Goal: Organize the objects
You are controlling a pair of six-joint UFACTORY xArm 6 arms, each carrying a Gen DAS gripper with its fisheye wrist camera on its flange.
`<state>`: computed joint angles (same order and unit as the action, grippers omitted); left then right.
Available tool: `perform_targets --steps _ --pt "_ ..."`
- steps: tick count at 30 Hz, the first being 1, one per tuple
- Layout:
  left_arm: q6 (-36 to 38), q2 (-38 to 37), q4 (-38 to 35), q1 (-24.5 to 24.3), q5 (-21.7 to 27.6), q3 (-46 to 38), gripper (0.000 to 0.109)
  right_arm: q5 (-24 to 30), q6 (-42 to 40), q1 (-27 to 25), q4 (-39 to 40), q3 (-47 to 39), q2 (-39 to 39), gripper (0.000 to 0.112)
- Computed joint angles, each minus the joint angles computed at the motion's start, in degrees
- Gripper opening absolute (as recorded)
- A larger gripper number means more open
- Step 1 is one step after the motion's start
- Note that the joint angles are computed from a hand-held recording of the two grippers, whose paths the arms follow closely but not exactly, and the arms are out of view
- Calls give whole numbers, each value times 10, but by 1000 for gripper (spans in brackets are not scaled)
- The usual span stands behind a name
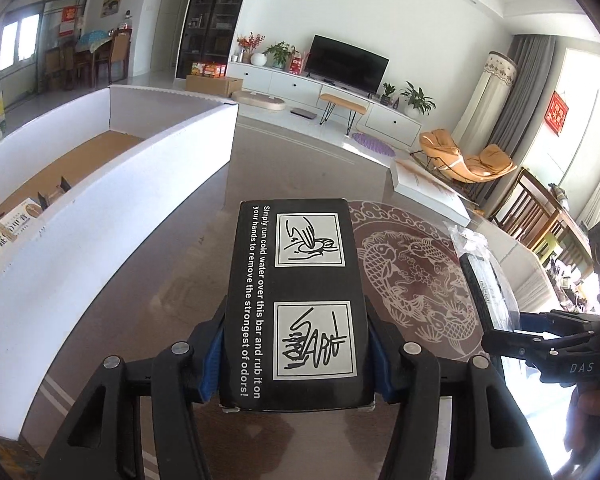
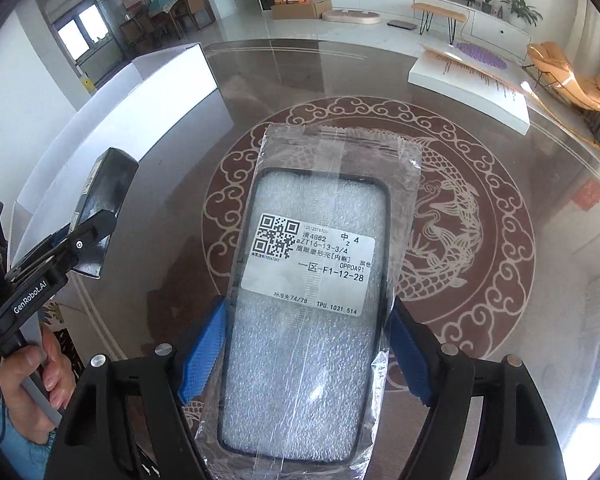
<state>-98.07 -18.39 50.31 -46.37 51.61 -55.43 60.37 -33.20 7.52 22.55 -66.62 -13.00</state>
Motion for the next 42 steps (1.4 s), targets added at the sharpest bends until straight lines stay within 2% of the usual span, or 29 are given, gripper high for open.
perform_targets --steps 2,6,8,11,15,17,20,22,23,25,28,29,32,37,40,42 --pt "-6 -39 21 -8 30 1 57 5 11 15 28 -28 3 77" --pt "34 -117 33 -21 149 -8 57 9 35 65 88 -110 43 77" --pt "63 -160 22 -10 208 -1 58 7 56 101 109 -157 71 77" --pt "86 -230 -6 39 278 33 58 -7 86 174 135 -239 135 77" --pt "148 -317 -75 147 298 101 58 -42 103 284 141 -344 228 77" --pt "156 -358 -101 183 309 136 58 -58 110 334 126 -397 280 77" --pt "166 -407 -141 236 300 185 58 -77 113 396 77 -464 353 78" --pt "173 -418 -154 252 307 198 60 -73 118 424 46 -500 395 78" --pt "173 -419 -156 255 306 202 62 -48 126 433 32 -533 422 79" --pt "170 -408 -154 250 305 199 83 -5 151 443 -5 -579 462 79" --pt "172 -372 -129 225 321 176 101 -12 170 434 0 -560 456 84" --pt "166 -355 -118 210 334 164 103 -23 172 432 -3 -542 444 89" --pt "154 -295 -102 179 386 118 103 -55 160 418 -18 -479 395 93" --pt "181 -271 -177 228 376 98 103 -92 143 398 -41 -406 327 96" --pt "156 -269 -177 221 385 91 103 -108 127 387 -48 -379 305 98" --pt "130 -263 -168 204 419 77 103 -119 129 383 -62 -370 298 98"
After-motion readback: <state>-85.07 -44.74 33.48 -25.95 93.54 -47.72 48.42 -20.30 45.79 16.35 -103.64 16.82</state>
